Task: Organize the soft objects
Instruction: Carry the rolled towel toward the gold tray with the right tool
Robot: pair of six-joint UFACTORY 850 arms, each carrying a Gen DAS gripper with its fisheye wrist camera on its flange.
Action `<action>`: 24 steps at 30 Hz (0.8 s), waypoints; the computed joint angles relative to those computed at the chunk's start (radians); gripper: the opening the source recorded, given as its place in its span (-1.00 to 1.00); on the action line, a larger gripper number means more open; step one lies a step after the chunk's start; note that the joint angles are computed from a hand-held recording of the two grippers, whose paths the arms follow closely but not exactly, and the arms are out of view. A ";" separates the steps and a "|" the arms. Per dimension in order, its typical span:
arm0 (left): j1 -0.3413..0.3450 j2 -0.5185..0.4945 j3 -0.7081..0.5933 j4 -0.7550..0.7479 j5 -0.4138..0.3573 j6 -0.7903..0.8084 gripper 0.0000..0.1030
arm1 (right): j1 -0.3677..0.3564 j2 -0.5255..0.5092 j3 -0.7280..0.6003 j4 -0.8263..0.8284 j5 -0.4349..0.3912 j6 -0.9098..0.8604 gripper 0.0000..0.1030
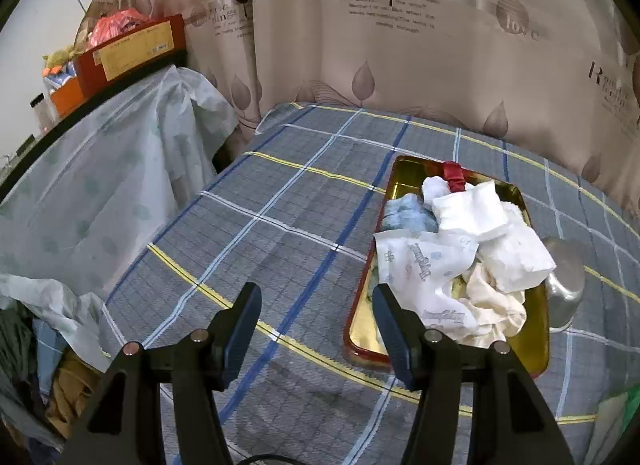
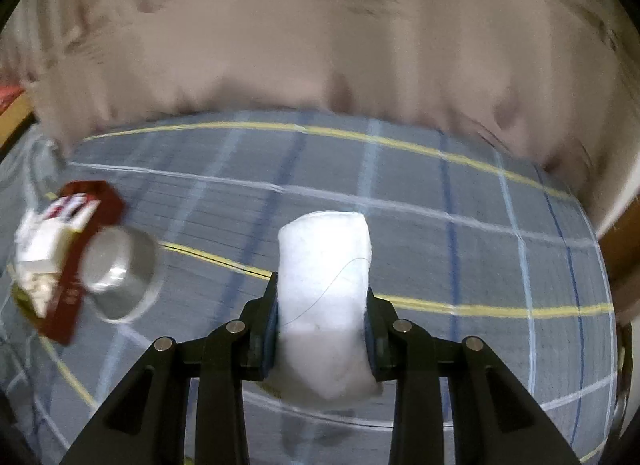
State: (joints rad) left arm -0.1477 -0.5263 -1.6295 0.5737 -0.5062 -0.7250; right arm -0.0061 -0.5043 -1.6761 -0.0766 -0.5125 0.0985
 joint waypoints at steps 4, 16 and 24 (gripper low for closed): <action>0.006 0.000 0.002 -0.039 0.007 0.029 0.15 | 0.057 -0.005 -0.047 0.059 -0.019 -0.087 -0.41; 0.023 0.002 0.000 -0.052 -0.001 0.001 0.15 | 0.234 -0.069 -0.156 0.321 -0.094 -0.402 -0.41; 0.026 0.004 0.002 -0.049 -0.009 -0.003 0.15 | 0.320 -0.137 -0.199 0.417 -0.158 -0.492 -0.41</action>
